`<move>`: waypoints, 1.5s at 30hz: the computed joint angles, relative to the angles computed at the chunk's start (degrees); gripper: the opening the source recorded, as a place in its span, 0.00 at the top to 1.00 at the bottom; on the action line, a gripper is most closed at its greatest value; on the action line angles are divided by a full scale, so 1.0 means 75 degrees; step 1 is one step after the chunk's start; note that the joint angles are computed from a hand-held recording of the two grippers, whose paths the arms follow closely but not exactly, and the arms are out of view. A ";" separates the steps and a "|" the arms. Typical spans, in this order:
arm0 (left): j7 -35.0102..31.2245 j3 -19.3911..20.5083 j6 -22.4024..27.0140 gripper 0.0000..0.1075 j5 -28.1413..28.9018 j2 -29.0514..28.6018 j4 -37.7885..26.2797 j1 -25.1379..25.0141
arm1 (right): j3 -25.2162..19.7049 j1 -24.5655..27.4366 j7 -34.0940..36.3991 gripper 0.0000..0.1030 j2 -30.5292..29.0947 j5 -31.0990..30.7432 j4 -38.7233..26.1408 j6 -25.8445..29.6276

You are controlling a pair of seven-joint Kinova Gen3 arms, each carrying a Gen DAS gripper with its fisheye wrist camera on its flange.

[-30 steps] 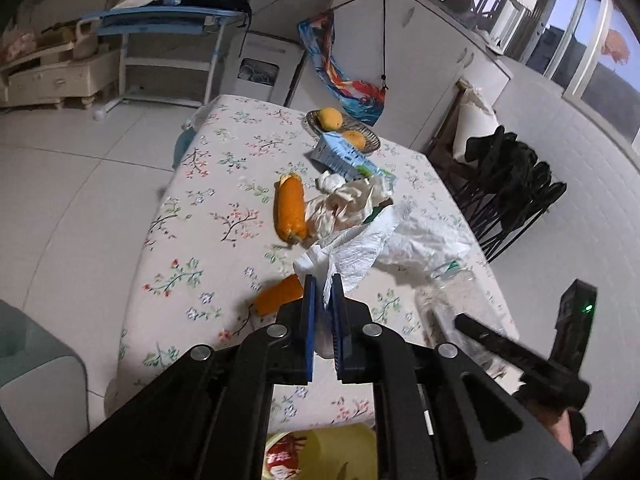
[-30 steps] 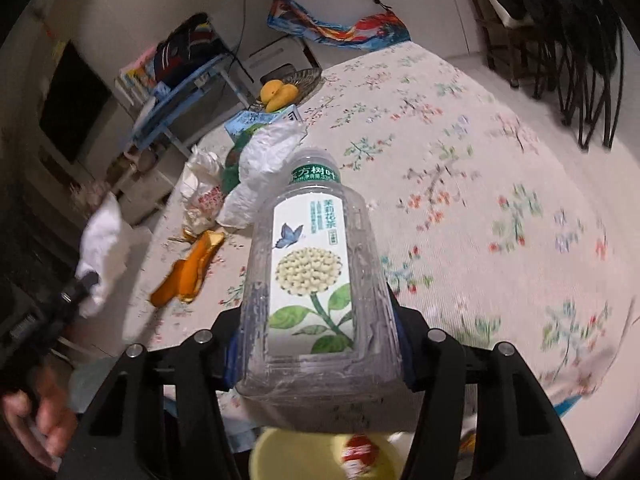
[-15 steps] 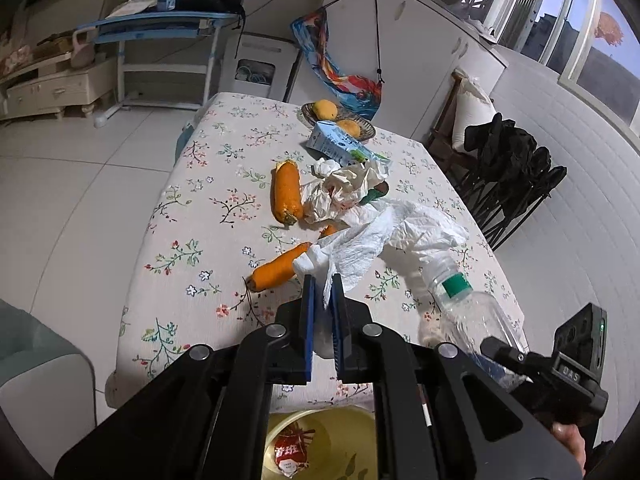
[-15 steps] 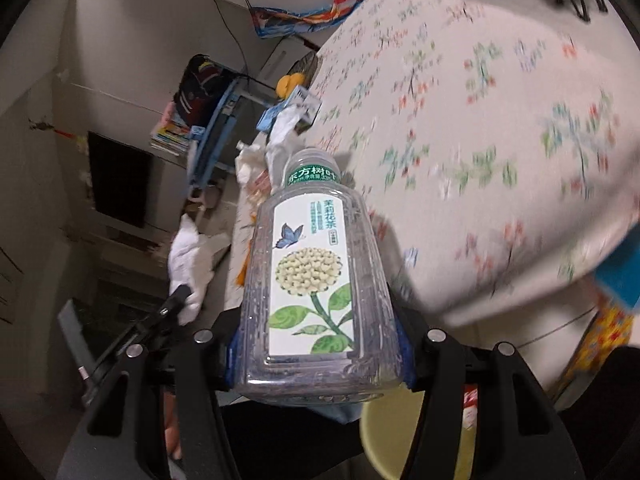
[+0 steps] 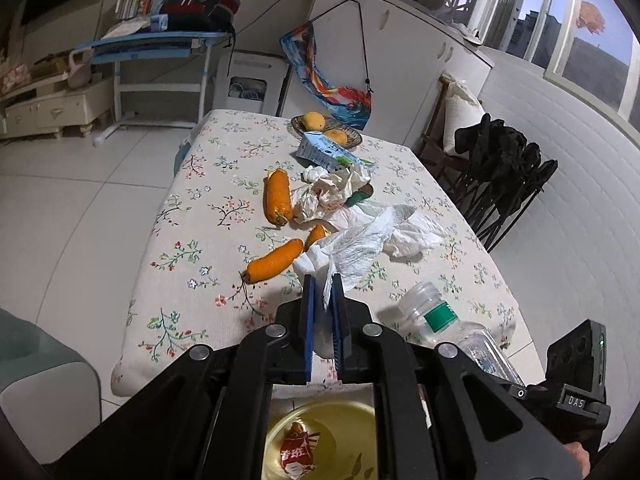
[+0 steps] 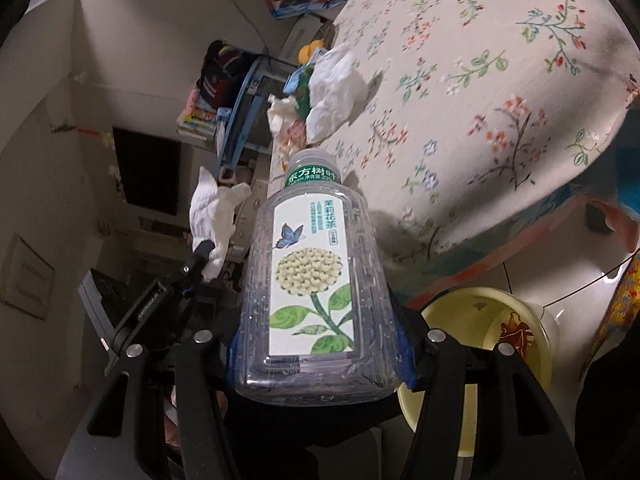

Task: Collect trash
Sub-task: 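Carry the bottle over the yellow basin and open the right gripper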

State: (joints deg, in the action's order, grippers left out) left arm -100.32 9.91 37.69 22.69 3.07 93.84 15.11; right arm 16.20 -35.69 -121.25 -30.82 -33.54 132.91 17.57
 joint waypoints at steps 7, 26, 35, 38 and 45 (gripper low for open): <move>0.0092 -0.0018 -0.0083 0.93 -0.0273 -0.0352 0.0330 0.0106 | -0.0075 -0.0060 0.0236 0.45 0.0241 0.0009 -0.0295 0.0431; -0.0195 -0.0200 -0.0190 0.93 -0.0100 -0.0931 0.0942 0.0196 | -0.1949 0.1791 0.1107 0.46 0.0900 0.0215 -0.1182 0.3038; -0.0368 -0.0258 -0.0036 0.93 -0.0016 -0.1218 0.1180 0.0265 | -0.2505 0.2146 0.1213 0.46 0.2134 0.0449 -0.1697 0.4256; -0.0226 -0.0175 0.0024 0.93 -0.0223 -0.1246 0.1208 0.0295 | -0.2476 0.2249 0.1584 0.46 0.2587 0.0282 -0.1847 0.4606; 0.0171 0.0008 0.0280 0.93 -0.0782 -0.1176 0.1193 0.0386 | -0.2807 0.2515 0.1796 0.46 0.3577 0.0314 -0.2228 0.5009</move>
State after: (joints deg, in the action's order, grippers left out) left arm -99.03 9.97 39.79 16.82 -5.75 102.78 18.01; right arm -4.86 -16.83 -107.78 -3.99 -31.19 116.21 55.14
